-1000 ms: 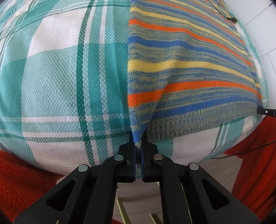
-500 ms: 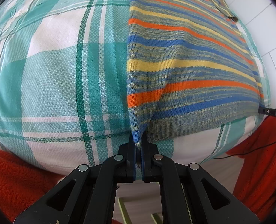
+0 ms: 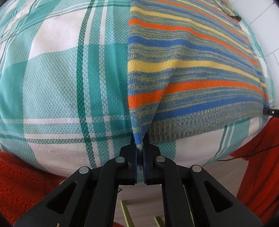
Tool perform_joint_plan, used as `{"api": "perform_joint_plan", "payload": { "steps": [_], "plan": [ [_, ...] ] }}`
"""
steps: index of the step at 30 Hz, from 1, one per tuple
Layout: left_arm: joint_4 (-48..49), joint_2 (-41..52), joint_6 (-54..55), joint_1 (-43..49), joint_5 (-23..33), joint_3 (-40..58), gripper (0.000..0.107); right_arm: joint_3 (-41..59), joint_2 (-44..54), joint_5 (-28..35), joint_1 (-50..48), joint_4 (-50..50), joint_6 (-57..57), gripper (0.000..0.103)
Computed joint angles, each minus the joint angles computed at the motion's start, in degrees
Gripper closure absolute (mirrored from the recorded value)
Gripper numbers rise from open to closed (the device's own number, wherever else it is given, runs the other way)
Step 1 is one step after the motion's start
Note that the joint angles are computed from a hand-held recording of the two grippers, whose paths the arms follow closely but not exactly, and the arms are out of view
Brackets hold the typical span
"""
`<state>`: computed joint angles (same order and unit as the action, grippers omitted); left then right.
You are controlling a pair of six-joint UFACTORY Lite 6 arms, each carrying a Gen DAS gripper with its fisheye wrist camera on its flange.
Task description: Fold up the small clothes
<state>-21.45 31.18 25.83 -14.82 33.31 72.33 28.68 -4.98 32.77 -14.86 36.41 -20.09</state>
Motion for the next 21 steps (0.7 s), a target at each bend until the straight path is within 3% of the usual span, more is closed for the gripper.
{"api": "perform_joint_plan", "payload": {
  "steps": [10, 15, 17, 21],
  "plan": [
    [4.03, -1.58, -4.64, -2.51, -1.13, -1.61, 0.102, 0.50, -1.41, 1.64, 1.82, -4.36, 5.69, 0.094],
    [9.16, -2.11, -10.90, -3.96, 2.75, -2.22, 0.098, -0.07, -4.02, 3.41, 5.25, -9.39, 12.87, 0.089],
    [11.92, -3.38, -13.40, -4.86, 3.75, -3.94, 0.093, -0.21, -5.46, 4.87, 6.08, -11.55, 15.72, 0.084],
    [15.81, -9.51, -15.74, -5.67, 3.41, -9.45, 0.070, -0.37, -9.43, 8.46, 5.87, -14.75, 19.24, 0.074]
  ]
}}
